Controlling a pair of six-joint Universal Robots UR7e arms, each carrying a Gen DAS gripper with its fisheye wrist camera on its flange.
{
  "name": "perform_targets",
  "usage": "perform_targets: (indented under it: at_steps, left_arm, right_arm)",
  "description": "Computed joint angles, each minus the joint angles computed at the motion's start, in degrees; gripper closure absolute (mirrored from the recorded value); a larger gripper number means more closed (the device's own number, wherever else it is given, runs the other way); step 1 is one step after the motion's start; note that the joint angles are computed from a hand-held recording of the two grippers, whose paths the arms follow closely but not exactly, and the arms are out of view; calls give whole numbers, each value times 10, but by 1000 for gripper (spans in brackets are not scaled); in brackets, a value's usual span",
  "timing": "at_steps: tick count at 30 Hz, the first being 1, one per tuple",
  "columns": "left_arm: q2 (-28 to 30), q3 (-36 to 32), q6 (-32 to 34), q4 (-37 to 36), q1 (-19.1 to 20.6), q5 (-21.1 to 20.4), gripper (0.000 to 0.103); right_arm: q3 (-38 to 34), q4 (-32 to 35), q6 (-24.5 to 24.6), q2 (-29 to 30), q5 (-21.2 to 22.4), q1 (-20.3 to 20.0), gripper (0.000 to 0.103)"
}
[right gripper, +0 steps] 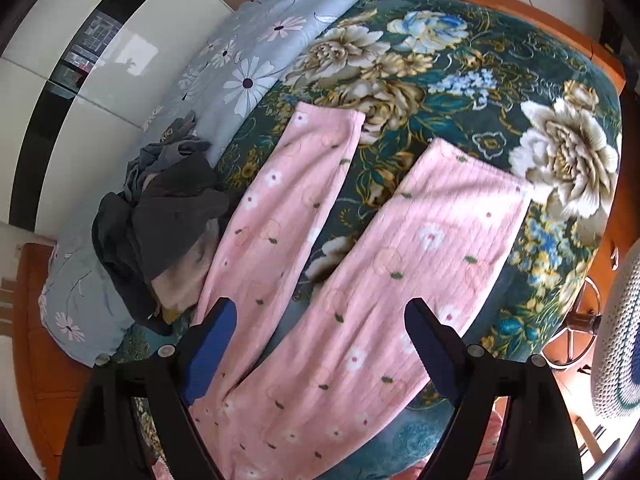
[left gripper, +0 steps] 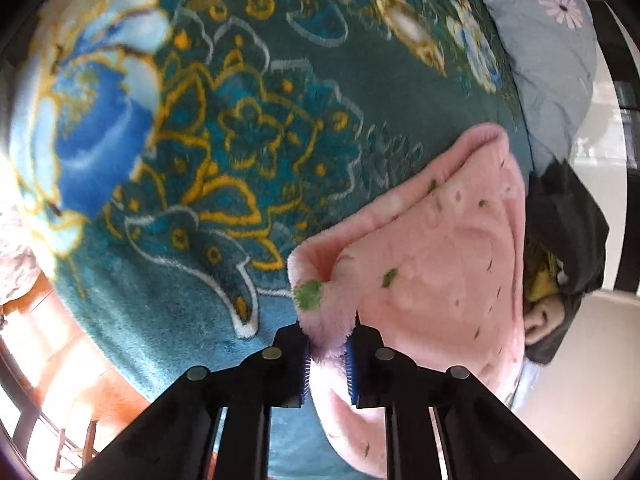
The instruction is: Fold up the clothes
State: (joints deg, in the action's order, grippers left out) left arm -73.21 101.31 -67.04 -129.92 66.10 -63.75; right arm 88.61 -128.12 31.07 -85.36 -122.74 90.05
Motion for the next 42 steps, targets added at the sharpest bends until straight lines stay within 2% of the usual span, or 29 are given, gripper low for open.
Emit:
perform_targets:
  at_steps: [1, 2, 3, 6, 11, 14, 16, 18, 22, 23, 26, 28, 29, 33, 37, 38, 40, 42]
  left_arm:
    - [-3, 1, -19, -5, -4, 7, 89]
    - [-7, 5, -39, -14, -7, 13, 89]
    - [-9, 6, -56, -15, -9, 15, 89]
    - [7, -29, -90, 59, -18, 22, 89]
    - [30, -77, -164, 129, -43, 53, 89]
    - [44, -112, -192, 186, -59, 76, 89]
    - [55, -138, -211, 229, -70, 91, 89]
    - [70, -166, -226, 266, -78, 103, 89]
    - [96, -202, -258, 305, -88, 122, 89]
    - [103, -211, -263, 310, -90, 126, 89]
    - [121, -235, -272, 325, -92, 131, 89]
    - [129, -251, -287, 344, -95, 135, 89]
    - [131, -258, -301, 356, -96, 138, 89]
    - [137, -297, -352, 420, -100, 143, 89]
    - [119, -292, -345, 412, -111, 134, 89]
    - [107, -275, -363, 385, -113, 126, 89]
    - [79, -225, -408, 282, -116, 109, 89]
    - [94, -239, -405, 234, -112, 108, 89]
  right_arm:
    - [4, -1, -3, -4, 4, -3, 10]
    - [11, -5, -6, -9, 9, -8, 1]
    - [23, -15, -8, -17, 11, -16, 0]
    - [62, -44, -6, -45, 27, -47, 0]
    - [108, -28, 25, -87, 52, -131, 0]
    - [121, -26, 17, -99, 103, -201, 0]
    - [120, -38, 12, -97, 125, -237, 9]
    - [115, -52, 13, -92, 140, -265, 29]
    - [96, -54, 19, -74, 164, -306, 39]
    - [91, -51, 22, -70, 166, -314, 44]
    - [87, -33, 53, -65, 204, -341, 69]
    - [85, -29, 64, -65, 216, -346, 82]
    - [82, -29, 65, -65, 216, -345, 96]
    - [65, -36, 43, -69, 221, -328, 99]
    - [33, -4, 19, -82, 212, -292, 100]
    - [27, 1, 24, -85, 208, -285, 100]
    - [1, 9, 40, -78, 198, -271, 100]
    - [-69, 28, 28, -32, 181, -246, 100]
